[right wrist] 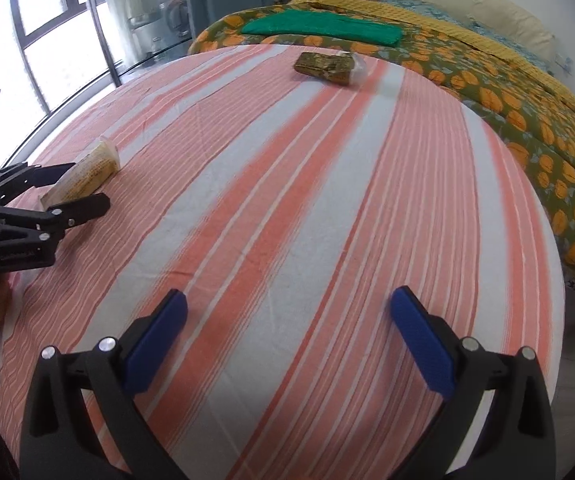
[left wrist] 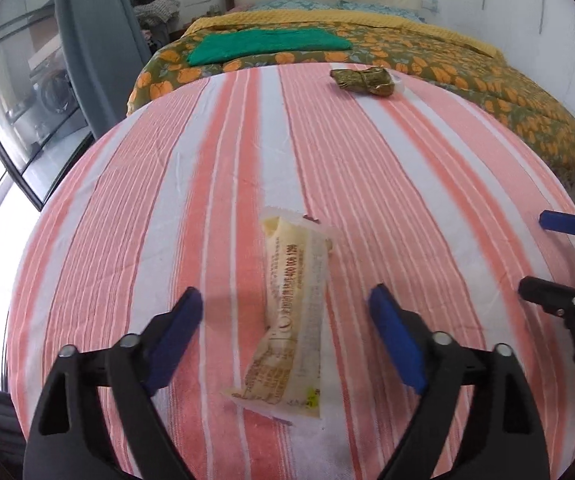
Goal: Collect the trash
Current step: 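Grasp the cream snack bar wrapper with the left gripper while the right grasps the gold foil pack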
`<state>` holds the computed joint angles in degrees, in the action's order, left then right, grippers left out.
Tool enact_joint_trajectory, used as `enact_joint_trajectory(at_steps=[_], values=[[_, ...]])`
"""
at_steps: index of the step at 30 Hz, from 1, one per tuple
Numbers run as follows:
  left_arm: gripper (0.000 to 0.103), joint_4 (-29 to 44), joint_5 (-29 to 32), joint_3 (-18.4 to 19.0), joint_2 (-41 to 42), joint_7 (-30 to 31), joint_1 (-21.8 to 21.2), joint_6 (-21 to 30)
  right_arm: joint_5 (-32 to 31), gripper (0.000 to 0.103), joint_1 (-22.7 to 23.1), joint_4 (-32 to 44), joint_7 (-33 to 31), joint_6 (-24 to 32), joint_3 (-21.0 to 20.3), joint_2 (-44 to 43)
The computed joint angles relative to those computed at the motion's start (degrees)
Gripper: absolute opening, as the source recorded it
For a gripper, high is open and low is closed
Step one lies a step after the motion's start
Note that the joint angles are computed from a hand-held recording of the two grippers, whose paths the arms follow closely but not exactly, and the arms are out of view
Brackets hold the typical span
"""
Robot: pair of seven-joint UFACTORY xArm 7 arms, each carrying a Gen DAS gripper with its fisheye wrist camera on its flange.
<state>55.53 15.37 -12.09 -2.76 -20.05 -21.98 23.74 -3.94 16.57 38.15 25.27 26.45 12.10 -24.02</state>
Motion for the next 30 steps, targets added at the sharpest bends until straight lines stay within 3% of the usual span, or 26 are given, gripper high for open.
enact_joint_trajectory(at_steps=[2,5,6,11,15,18,19,20,21,26,30], values=[[0.094,0.12,-4.09,0.58,0.23,2.46,0.01,-0.01,2.32,0.098,1.10,1.05,-3.58,-0.70,-2.88,1.09],[0.098,0.75,-0.19,0.08,0.59,-0.53,0.13,1.01,3.42,0.098,-0.80,6.17,-7.08,-1.30,-5.42,6.11],[0.098,0.65,-1.66,0.30,0.61,0.41,0.09,0.83,3.41,0.098,-1.60,8.33,-8.20,-1.73,-5.90,8.33],[0.098,0.78,-2.26,0.41,0.77,0.88,0.05,0.79,4.68,0.098,-4.07,26.06,-15.91,-1.78,-7.36,24.92],[0.098,0.81,-2.38,0.41,0.80,0.93,0.02,0.77,4.77,0.097,-4.99,37.64,-16.56,-0.97,-7.25,34.64],[0.098,0.81,-2.41,0.42,0.79,0.95,0.00,0.77,10.29,0.096,-6.97,43.76,-15.14,0.07,-6.64,40.08],[0.098,0.77,-2.38,0.41,0.76,0.91,0.00,0.76,12.44,0.087,-7.70,44.01,-15.40,-0.37,-6.03,40.58],[0.098,0.77,-2.41,0.42,0.77,0.94,0.00,0.75,15.70,0.057,-8.93,43.80,-16.52,-1.08,-4.96,40.77],[0.098,0.76,-2.38,0.41,0.76,0.91,0.00,0.75,18.63,0.045,-9.94,43.65,-17.70,-1.63,-4.03,40.92],[0.098,0.77,-2.40,0.42,0.78,0.94,0.00,0.74,30.77,0.031,-12.24,35.61,-25.58,-5.57,-1.04,34.38],[0.098,0.73,-2.29,0.39,0.75,0.81,-0.02,0.75,41.09,0.031,-10.34,24.16,-30.15,-7.01,-1.78,22.81]])
